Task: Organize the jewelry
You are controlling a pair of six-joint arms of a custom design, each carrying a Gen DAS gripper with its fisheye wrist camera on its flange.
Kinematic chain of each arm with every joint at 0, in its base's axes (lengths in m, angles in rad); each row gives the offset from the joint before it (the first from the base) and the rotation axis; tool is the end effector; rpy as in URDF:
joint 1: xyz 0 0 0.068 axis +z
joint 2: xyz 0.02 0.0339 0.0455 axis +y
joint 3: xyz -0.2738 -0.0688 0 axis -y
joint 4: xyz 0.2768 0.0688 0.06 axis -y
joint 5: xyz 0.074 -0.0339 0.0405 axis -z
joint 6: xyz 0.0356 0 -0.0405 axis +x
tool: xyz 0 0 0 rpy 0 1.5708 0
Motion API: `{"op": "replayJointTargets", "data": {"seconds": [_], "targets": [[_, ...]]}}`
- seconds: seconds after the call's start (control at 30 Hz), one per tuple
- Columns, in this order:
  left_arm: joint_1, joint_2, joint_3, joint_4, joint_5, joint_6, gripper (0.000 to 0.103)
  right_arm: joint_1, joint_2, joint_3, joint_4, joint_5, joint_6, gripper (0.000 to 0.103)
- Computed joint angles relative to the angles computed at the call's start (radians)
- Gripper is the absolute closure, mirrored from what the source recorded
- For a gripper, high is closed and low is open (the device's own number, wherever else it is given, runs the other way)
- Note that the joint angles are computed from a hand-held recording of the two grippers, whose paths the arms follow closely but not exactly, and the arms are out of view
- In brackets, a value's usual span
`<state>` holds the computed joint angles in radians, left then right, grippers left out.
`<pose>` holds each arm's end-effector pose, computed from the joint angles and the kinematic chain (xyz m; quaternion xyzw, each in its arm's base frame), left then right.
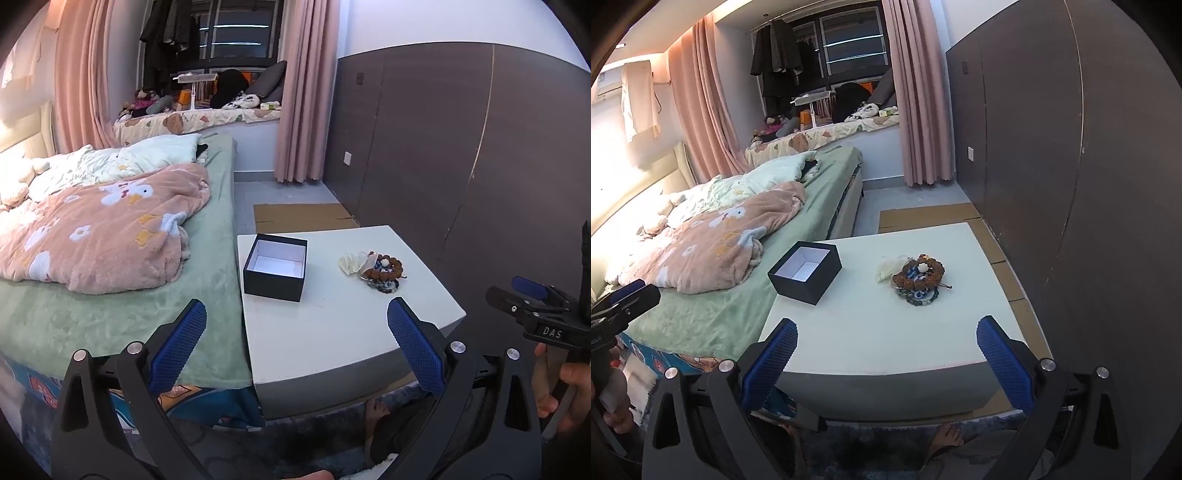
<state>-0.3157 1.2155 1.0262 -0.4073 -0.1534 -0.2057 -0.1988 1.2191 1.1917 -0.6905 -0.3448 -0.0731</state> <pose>0.2852 -0.0874 0.3157 0.0126 0.8817 -0.0549 0.4684 0.2818 -0.0445 0.3522 -0.0145 0.8996 0.0995 0.4249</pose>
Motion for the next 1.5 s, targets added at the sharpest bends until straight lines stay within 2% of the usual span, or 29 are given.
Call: {"op": "replayJointTargets", "data": {"seconds": [1.5], "targets": [[-0.01,0.011,0.002,0.031,0.035,-0.01,0.005,-0.023,-0.056,-0.026,0.015,0.038,0.002,0.008]]}}
